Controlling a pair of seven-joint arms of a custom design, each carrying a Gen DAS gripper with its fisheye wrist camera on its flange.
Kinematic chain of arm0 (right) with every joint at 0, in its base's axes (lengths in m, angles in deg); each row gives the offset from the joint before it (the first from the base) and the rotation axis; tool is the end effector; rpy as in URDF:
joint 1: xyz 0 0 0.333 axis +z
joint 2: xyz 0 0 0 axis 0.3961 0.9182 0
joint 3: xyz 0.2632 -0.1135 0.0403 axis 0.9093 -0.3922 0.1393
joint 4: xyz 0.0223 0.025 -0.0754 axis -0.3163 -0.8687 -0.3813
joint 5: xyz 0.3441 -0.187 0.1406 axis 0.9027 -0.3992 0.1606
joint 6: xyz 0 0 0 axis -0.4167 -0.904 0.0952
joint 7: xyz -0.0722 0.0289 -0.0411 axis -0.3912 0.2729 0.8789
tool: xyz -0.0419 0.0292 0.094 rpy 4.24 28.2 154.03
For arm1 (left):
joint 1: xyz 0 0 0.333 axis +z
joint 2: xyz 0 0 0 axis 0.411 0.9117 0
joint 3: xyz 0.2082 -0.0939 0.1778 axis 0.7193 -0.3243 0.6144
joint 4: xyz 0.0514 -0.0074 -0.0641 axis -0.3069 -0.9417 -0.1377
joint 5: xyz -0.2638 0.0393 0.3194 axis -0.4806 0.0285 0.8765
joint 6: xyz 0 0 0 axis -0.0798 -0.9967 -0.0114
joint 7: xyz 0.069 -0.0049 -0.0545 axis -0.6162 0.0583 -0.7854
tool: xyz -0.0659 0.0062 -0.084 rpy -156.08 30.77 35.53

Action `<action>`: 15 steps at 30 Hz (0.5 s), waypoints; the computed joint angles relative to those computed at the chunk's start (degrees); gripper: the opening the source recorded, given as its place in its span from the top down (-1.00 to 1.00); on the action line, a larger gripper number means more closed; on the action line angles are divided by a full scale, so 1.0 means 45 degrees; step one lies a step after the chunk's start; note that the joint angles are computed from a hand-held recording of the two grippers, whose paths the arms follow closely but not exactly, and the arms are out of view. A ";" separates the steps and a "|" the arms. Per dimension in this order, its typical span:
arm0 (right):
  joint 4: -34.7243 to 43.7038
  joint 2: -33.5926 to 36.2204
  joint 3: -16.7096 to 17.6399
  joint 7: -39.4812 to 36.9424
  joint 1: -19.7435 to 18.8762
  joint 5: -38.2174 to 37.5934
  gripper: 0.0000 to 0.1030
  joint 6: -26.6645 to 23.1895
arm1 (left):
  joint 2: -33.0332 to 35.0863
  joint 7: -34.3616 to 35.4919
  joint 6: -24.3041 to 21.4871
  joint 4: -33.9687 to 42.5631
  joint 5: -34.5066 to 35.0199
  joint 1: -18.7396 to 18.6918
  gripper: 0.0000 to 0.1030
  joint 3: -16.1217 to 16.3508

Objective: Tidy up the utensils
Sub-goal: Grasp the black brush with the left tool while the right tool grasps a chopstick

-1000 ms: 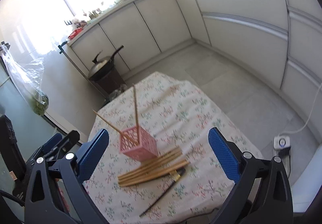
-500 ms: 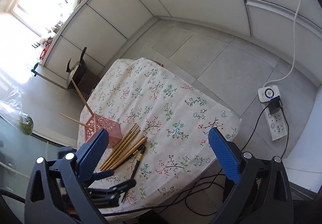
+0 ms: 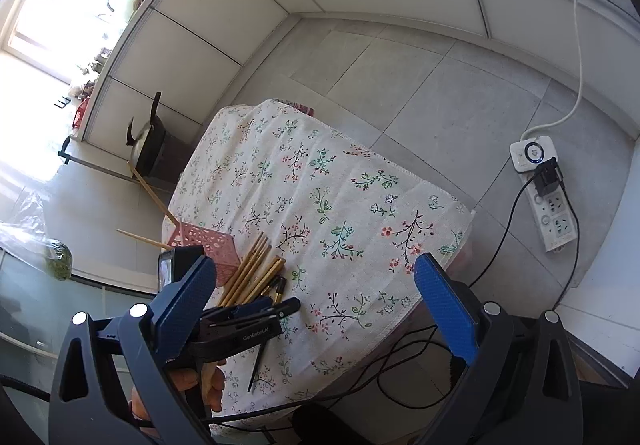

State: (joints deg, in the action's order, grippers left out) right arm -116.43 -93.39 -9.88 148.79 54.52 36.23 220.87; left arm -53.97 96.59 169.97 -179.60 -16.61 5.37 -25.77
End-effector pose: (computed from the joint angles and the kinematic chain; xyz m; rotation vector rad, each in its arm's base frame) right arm 0.4123 0.4062 0.6022 -1.4205 1.8699 0.1666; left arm 0.4794 -0.3356 0.5476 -2.0603 2.3602 -0.1270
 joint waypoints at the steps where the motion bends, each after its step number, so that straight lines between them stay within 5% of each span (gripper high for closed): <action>1: 0.0050 0.0054 -0.0027 -0.0063 0.0030 0.0106 -0.87 -0.0108 | -0.0005 0.0148 0.0004 -0.0017 0.0234 -0.0033 0.27 -0.0037; 3: 0.0203 0.0229 -0.0076 -0.0133 0.0085 0.0384 -0.87 -0.0377 | -0.0132 0.0236 0.0017 -0.0172 0.0785 -0.0088 0.68 -0.0094; 6: 0.0357 0.0525 -0.0143 -0.0256 0.0219 0.1091 -0.87 -0.0521 | -0.0940 0.0415 0.0841 -0.1195 0.0511 -0.0001 0.88 0.0035; 12: 0.2217 0.2283 0.0156 0.0281 0.0528 0.1316 -0.86 -0.1824 | -0.2914 0.0779 0.1271 -0.2693 0.0150 0.0114 0.88 0.0145; 14: 0.2862 0.2960 0.0237 0.0380 0.0695 0.1650 -0.75 -0.1919 | -0.3741 0.0855 0.1404 -0.3042 -0.0062 0.0136 0.88 0.0194; 15: 0.3330 0.3441 0.0275 0.0505 0.0774 0.1861 -0.53 -0.2067 | -0.4149 0.0825 0.1578 -0.3226 -0.0188 0.0153 0.88 0.0224</action>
State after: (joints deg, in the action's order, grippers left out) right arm -101.44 -77.91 -8.65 151.07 58.00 44.60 211.57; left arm -72.64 100.31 177.07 -194.12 -17.45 6.06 -24.76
